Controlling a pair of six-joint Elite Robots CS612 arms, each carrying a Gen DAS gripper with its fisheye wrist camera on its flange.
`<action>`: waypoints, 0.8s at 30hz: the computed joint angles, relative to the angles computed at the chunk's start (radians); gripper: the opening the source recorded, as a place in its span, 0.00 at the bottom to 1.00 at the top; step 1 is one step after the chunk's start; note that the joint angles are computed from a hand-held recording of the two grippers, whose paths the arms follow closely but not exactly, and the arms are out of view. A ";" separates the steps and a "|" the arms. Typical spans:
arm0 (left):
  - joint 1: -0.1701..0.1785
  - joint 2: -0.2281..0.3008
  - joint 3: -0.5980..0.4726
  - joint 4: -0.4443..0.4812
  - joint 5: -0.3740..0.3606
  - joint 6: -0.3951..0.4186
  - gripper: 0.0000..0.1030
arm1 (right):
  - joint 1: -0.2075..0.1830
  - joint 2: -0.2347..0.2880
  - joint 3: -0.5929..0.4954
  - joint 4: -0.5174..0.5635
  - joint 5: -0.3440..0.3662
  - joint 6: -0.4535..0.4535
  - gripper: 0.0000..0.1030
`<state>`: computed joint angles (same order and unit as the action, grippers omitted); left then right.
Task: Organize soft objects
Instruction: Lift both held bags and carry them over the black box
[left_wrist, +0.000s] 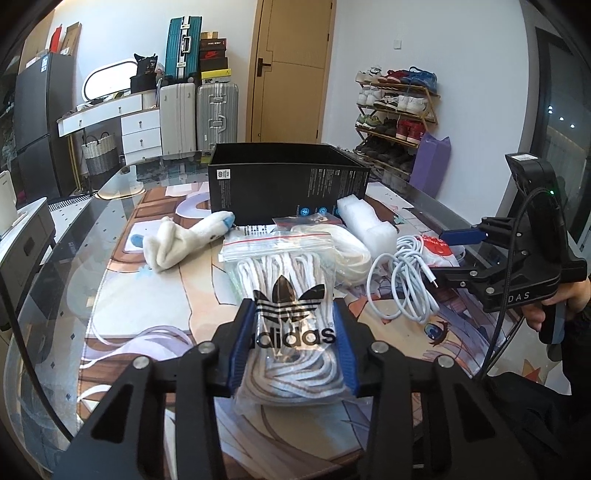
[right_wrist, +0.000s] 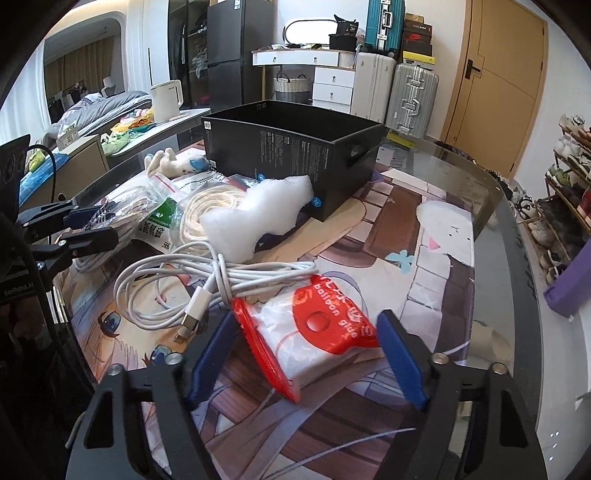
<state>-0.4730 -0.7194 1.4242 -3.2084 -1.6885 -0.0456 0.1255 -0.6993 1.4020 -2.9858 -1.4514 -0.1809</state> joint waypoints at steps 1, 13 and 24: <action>0.000 0.000 0.000 -0.002 0.000 -0.001 0.39 | -0.001 -0.003 0.006 -0.005 0.002 0.003 0.73; 0.002 -0.003 0.005 -0.023 0.004 -0.018 0.39 | -0.004 -0.028 0.072 -0.084 0.010 0.034 0.56; 0.006 -0.010 0.012 -0.071 0.011 -0.034 0.39 | -0.002 -0.046 0.118 -0.195 0.026 0.077 0.56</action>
<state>-0.4671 -0.7297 1.4360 -3.2791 -1.6779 -0.0800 0.1234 -0.7456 1.5201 -3.1804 -1.4259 -0.1038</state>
